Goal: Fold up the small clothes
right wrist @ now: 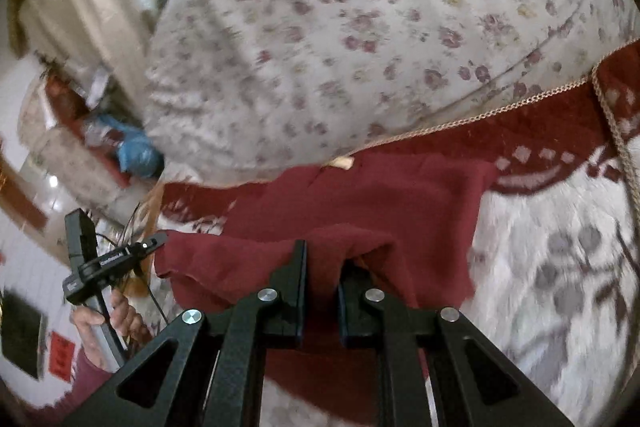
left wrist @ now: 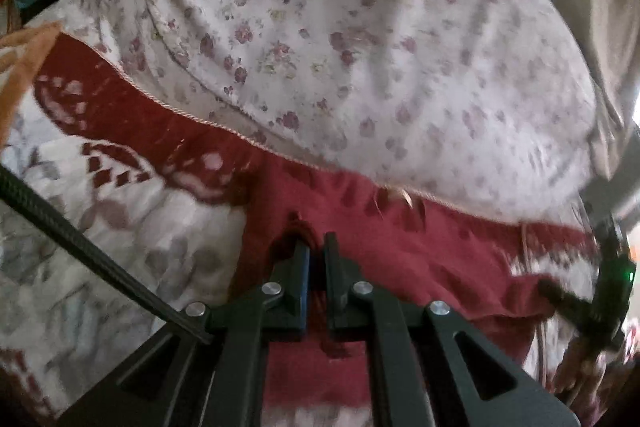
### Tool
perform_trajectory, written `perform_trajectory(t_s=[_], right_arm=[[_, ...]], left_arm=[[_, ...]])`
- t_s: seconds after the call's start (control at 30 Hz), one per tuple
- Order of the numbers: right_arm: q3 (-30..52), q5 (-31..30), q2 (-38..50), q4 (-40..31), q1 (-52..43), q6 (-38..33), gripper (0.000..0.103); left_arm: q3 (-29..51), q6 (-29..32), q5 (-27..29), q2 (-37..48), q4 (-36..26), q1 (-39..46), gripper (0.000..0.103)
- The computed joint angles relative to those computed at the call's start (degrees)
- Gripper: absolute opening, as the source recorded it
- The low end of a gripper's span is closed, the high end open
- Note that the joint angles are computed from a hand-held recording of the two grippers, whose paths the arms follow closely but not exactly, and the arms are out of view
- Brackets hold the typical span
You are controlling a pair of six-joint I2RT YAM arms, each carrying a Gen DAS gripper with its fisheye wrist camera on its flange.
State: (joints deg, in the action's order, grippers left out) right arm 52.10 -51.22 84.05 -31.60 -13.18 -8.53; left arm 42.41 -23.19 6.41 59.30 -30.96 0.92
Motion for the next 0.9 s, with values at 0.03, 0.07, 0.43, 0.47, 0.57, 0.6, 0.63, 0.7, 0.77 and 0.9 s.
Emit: perform_trajectory(t_s=[0.03, 0.07, 0.43, 0.47, 0.57, 0.6, 0.63, 0.7, 0.77, 0.9], right_arm=[[1.4, 1.2, 2.8, 2.6, 0.7, 2.1, 0.013], [2.5, 2.5, 5.7, 6.0, 1.5, 4.7, 0.013], [2.8, 4.7, 7.5, 11.6, -1.9, 8.1, 0.066], [2.3, 3.7, 6.4, 10.8, -2.1, 7.0, 0.064], [2.1, 8.1, 4.4, 6.6, 3.3, 0.7, 0.059], [2.6, 12.4, 5.2, 7.3, 6.9, -0.3, 0.057], [3.1, 15.5, 6.4, 8.8, 9.2, 0.1, 0.056], [6.2, 21.7, 11.4, 12.5, 12.9, 2.7, 0.056], [12.4, 29.5, 19.3, 13.6, 15.2, 6.4, 0.056], [22.5, 32.7, 30.9, 11.4, 15.5, 10.1, 0.055]], left_arm=[[0.5, -0.3, 0.2, 2.9, 2.5, 0.2, 0.006], [1.4, -0.4, 0.6, 6.6, 5.1, 0.5, 0.006], [2.9, 0.3, 2.9, 15.0, 11.8, 6.4, 0.069], [3.1, 0.6, 2.4, 14.2, 11.0, 6.6, 0.069], [3.4, 2.4, -0.7, 14.4, 10.4, 5.1, 0.069], [3.8, 2.9, -2.5, 15.7, 10.0, 4.0, 0.069], [4.2, 3.2, -3.6, 16.9, 9.5, 3.5, 0.069], [5.9, 4.2, -6.0, 21.9, 7.9, 2.2, 0.069], [6.6, 5.2, -7.2, 25.6, 7.1, 1.9, 0.069], [5.4, 4.0, -6.1, 28.7, 9.9, 3.7, 0.078]])
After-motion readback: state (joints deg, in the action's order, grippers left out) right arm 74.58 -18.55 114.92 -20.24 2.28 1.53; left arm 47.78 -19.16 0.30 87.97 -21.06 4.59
